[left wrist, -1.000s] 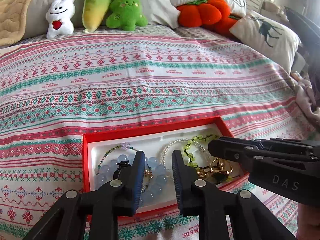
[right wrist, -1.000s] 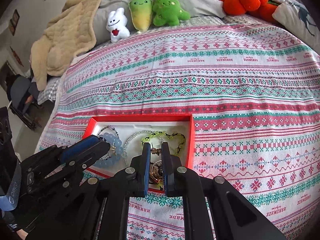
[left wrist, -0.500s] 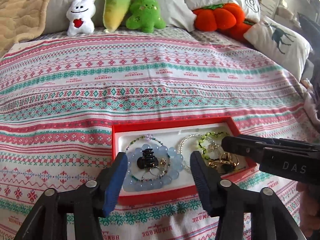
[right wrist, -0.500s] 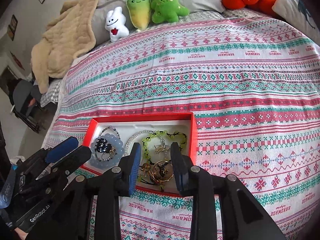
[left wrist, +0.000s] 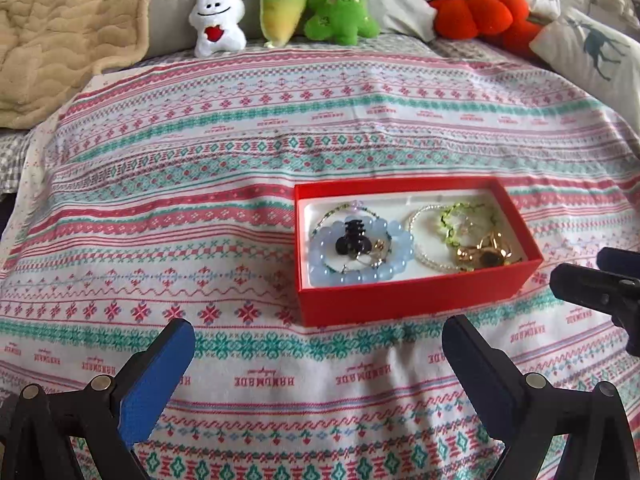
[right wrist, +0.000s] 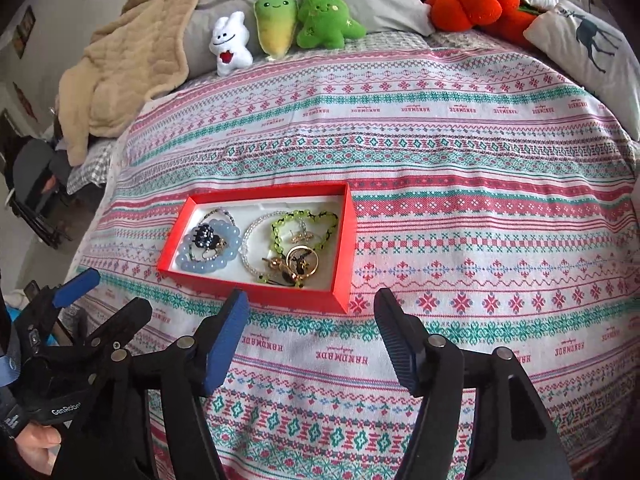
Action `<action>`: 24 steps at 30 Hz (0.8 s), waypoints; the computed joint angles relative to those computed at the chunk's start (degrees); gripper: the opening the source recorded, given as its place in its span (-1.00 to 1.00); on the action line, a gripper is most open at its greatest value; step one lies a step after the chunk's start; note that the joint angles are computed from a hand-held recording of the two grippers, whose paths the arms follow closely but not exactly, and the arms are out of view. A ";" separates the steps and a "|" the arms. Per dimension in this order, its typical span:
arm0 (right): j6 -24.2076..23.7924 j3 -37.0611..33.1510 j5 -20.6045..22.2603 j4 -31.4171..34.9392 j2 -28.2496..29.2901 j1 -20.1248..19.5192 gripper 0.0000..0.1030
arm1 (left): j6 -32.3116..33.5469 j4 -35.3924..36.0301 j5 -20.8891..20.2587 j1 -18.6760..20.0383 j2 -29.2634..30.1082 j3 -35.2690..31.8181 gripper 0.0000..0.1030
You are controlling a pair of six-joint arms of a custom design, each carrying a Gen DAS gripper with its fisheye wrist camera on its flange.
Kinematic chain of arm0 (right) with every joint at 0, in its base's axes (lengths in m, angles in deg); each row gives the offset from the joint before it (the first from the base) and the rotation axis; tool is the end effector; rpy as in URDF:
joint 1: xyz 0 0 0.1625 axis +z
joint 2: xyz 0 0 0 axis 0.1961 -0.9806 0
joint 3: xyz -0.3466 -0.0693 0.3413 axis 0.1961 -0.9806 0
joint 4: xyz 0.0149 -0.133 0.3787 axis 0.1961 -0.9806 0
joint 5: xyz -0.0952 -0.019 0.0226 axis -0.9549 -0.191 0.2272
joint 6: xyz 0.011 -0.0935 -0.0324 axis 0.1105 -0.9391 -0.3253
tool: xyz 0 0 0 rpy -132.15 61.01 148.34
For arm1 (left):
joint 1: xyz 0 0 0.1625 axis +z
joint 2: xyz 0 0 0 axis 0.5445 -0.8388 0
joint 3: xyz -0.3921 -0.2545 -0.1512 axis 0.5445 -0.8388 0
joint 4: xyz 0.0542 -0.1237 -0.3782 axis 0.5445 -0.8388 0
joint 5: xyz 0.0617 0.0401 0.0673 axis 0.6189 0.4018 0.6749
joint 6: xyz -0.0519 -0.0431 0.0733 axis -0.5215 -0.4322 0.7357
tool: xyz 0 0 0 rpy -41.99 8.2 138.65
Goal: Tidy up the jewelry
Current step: 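Withdraw both tools from the red box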
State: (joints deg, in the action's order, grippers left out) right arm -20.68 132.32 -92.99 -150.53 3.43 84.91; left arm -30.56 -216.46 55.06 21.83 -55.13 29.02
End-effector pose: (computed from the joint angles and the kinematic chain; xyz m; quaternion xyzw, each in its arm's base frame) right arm 0.1770 -0.7457 0.1681 0.2440 -0.9212 0.1943 0.2325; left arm -0.2175 -0.6889 0.1166 0.0755 0.8556 -0.3398 0.3831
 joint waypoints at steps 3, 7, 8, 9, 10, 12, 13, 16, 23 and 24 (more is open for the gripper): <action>-1.13 2.29 -2.65 -1.83 -0.68 0.50 0.80 | -4.59 3.88 1.04 -0.58 -0.98 1.52 0.99; -2.28 5.08 -6.93 -3.96 -1.07 1.02 0.90 | -11.56 10.28 0.46 -0.61 -2.34 2.80 0.99; -2.36 5.61 -7.82 -4.09 -1.14 1.03 0.92 | -13.10 11.66 -0.20 -0.52 -2.65 2.99 0.99; -2.32 6.11 -8.50 -4.32 -1.14 1.05 0.92 | -14.22 12.70 -0.98 -0.37 -2.93 3.13 0.99; -2.31 6.68 -8.92 -4.61 -1.21 1.03 0.92 | -15.27 13.64 -1.55 -0.25 -3.16 3.25 0.99; -2.89 7.71 -9.43 -5.47 -1.27 0.99 0.93 | -16.37 14.41 -1.93 -0.18 -3.29 3.50 0.99; -3.37 8.19 -9.87 -6.28 -1.18 1.03 0.93 | -16.50 14.20 -1.85 -0.23 -3.30 3.74 0.99; -3.97 8.91 -10.81 -7.35 -0.91 0.93 0.93 | -16.45 13.76 -1.49 -0.39 -3.16 4.15 0.99; -3.79 8.26 -11.90 -7.41 -0.09 1.17 0.93 | -16.11 13.87 -1.45 -0.41 -2.84 4.07 0.99; -3.71 8.09 -11.82 -7.31 -0.01 1.25 0.93 | -16.15 13.91 -1.39 -0.40 -2.82 4.03 0.99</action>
State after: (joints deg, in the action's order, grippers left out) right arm -24.38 140.41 -104.81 -157.84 3.41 86.15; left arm -46.71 -202.55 53.67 21.43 -57.95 33.06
